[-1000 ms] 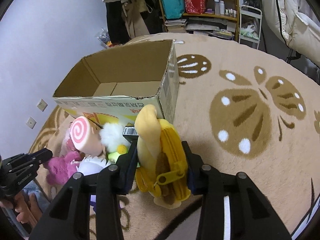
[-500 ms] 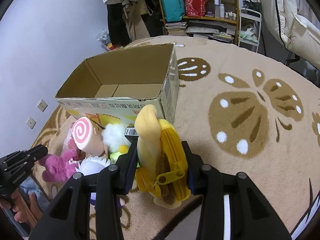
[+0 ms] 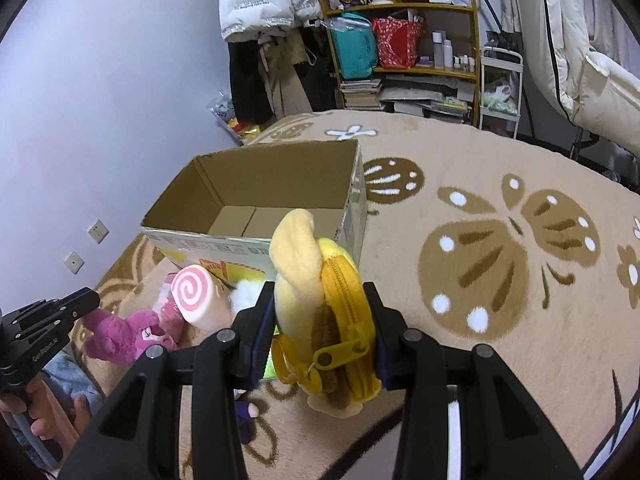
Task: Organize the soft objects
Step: 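Close the left tool on the pink bear while the right tool grips the yellow dog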
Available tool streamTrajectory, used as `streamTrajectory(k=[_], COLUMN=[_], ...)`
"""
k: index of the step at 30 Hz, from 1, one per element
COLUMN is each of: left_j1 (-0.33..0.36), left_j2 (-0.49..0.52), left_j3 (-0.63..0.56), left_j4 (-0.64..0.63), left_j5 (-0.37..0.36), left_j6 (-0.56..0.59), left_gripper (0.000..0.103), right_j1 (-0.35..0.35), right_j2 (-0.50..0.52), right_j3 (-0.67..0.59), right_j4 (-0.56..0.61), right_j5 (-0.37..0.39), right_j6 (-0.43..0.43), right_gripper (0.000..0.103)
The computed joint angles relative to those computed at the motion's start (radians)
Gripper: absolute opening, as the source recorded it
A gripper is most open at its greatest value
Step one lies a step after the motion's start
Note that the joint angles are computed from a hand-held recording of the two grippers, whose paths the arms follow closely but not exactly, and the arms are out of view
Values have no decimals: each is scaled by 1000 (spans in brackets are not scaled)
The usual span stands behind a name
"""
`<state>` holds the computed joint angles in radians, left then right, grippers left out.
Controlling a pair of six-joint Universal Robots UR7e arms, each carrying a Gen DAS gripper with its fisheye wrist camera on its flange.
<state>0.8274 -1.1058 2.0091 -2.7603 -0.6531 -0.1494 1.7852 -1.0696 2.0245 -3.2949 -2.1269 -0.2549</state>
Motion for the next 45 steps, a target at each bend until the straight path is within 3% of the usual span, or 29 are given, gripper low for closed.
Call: streamTrajectory(k=[13, 21, 25, 32, 37, 41, 43, 45], left_j1=[-35, -48, -25, 38, 51, 46, 39, 36], left_j2=[1, 21, 30, 11, -10, -7, -5, -7], left_j3=[1, -42, -68, -108, -112, -105, -97, -96], left_j4=[-97, -181, -147, 136, 281, 349, 349, 366], left_j5=[61, 81, 62, 9, -31, -33, -24, -39], left_j6=[70, 177, 163, -48, -136, -154, -141, -138], left_gripper=[6, 0, 0, 5, 21, 58, 60, 74], right_j1=[12, 19, 22, 19, 17, 13, 11, 9], right_j2=[-12, -15, -15, -6, 0, -1, -4, -5], right_j3=[11, 8, 5, -4, -6, -5, -5, -5], right_j4=[-28, -56, -44, -4, 13, 27, 32, 36], right_j5=[27, 52, 49, 46, 44, 44, 45, 45], right_j6=[-17, -39, -31, -27, -30, -22, -20, -19], right_gripper=[43, 43, 43, 43, 43, 43, 43, 43])
